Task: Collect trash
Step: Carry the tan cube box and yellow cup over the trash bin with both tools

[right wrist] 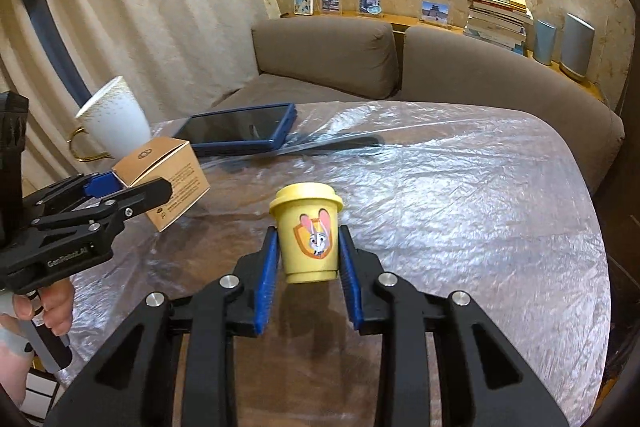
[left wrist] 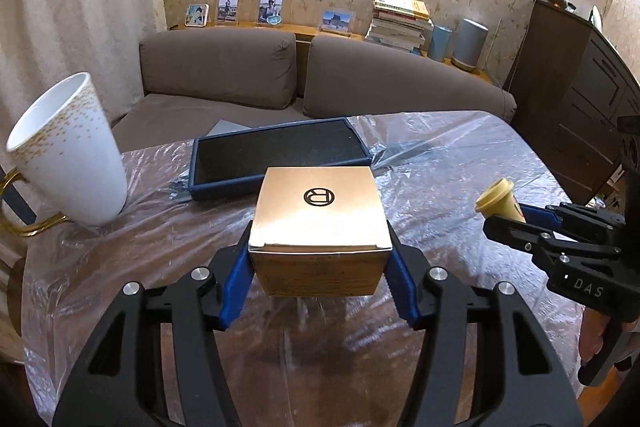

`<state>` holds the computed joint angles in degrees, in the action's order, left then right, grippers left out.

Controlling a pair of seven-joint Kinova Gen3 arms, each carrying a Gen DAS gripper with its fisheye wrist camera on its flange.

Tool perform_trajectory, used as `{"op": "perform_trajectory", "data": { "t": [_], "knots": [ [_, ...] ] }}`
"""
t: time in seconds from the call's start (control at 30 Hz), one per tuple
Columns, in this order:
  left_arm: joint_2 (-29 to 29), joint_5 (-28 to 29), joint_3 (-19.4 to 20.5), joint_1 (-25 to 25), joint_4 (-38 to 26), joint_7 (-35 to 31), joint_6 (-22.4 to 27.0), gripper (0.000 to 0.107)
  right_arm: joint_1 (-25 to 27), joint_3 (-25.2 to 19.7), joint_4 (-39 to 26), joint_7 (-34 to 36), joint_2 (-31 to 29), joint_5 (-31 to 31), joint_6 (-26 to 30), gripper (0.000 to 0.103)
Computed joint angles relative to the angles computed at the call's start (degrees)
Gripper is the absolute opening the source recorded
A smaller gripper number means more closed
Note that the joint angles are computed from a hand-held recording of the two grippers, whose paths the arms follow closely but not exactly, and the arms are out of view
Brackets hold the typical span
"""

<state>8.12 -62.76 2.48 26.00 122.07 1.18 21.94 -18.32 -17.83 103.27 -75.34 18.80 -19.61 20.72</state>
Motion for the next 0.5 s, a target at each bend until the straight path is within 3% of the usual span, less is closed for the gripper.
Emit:
{"op": "perform_trajectory", "data": {
  "t": [0.13,0.5],
  "knots": [
    [-2.28,-0.01,1.05,0.4,2.07,2.02,0.27,0.059,3.48,-3.38,2.38,4.0,-2.13,-4.41,0.45,0.029],
    [-8.89,-1.95,9.58,0.02,7.75,9.65,5.83,0.059,4.49,-3.82,9.74,14.76,-8.58,-16.67,2.36,0.029]
  ]
}}
